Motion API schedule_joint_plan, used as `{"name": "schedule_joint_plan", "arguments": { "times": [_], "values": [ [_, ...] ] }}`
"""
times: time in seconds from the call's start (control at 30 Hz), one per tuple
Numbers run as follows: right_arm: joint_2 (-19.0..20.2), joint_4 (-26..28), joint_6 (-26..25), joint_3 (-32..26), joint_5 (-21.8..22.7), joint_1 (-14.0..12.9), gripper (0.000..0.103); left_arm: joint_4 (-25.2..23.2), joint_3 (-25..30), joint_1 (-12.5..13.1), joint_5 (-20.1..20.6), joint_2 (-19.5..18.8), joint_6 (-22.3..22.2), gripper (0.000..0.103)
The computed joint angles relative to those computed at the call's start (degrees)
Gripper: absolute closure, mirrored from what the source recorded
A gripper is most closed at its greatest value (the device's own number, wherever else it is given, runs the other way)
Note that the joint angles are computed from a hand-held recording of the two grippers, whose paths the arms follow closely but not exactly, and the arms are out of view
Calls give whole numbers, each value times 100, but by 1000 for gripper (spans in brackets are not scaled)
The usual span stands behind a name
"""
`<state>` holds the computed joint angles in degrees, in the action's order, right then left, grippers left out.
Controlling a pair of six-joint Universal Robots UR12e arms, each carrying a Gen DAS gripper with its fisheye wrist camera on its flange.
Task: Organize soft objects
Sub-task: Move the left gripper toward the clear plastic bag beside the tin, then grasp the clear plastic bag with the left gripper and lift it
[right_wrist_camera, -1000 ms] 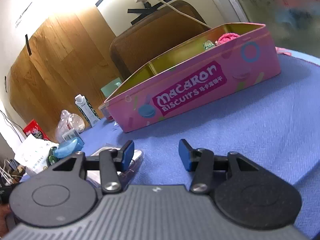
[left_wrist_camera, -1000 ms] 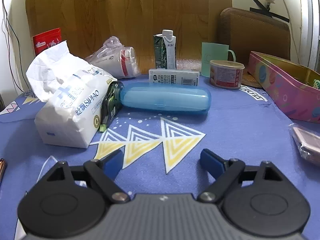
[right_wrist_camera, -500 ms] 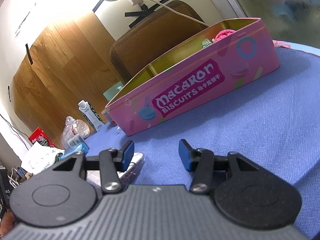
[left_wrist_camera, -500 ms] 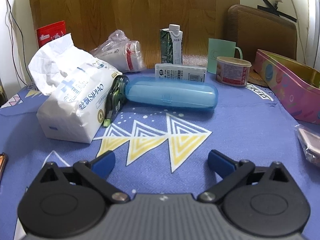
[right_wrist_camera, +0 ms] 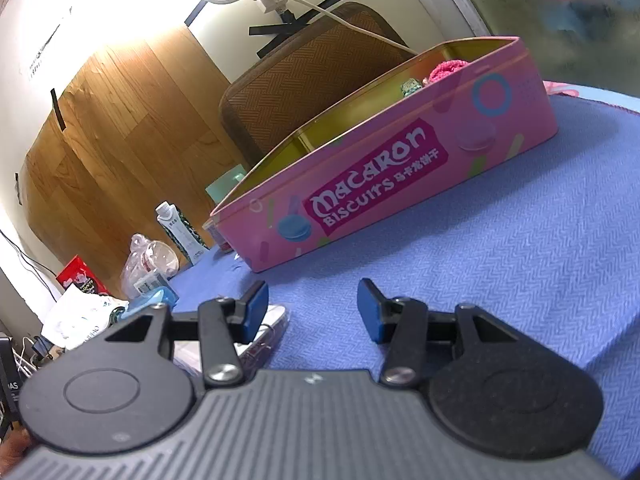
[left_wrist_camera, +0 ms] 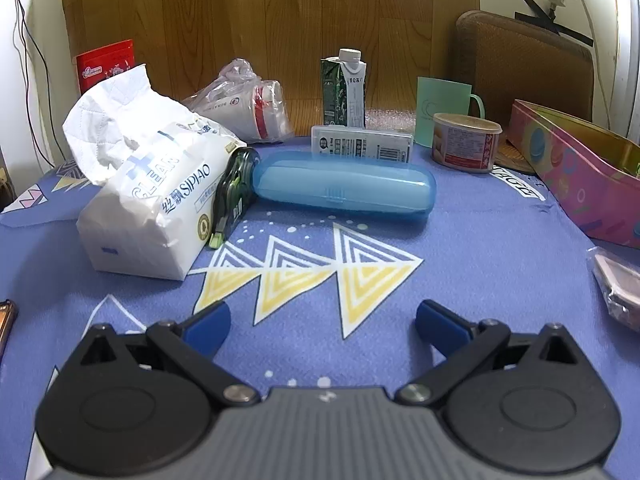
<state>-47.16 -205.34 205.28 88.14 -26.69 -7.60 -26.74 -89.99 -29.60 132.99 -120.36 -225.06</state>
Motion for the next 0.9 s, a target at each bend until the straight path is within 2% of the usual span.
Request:
{"name": "schedule_joint_plan", "arguments": {
  "times": [0.2,0.33,0.67,0.73,0.8,0.9],
  "values": [
    [-65,104,-218,77,-102,17,50,-5,-1,-3,2,3,2,0],
    [-134,127,-443,179,-147,35,46,10,-8,0,-13,8,22,0],
    [-230,542,-789,255,64,0,42,3,32,14,-91,-3,153,0],
    [-268,810,-1070,283,279,-34,42,211,15,48,-370,13,423,0],
    [-325,1123,-1510,342,493,-74,41,671,-27,76,-755,20,688,1],
    [-408,1372,-2160,475,681,-114,41,1382,1,136,-1548,-23,1004,4]
  ]
}}
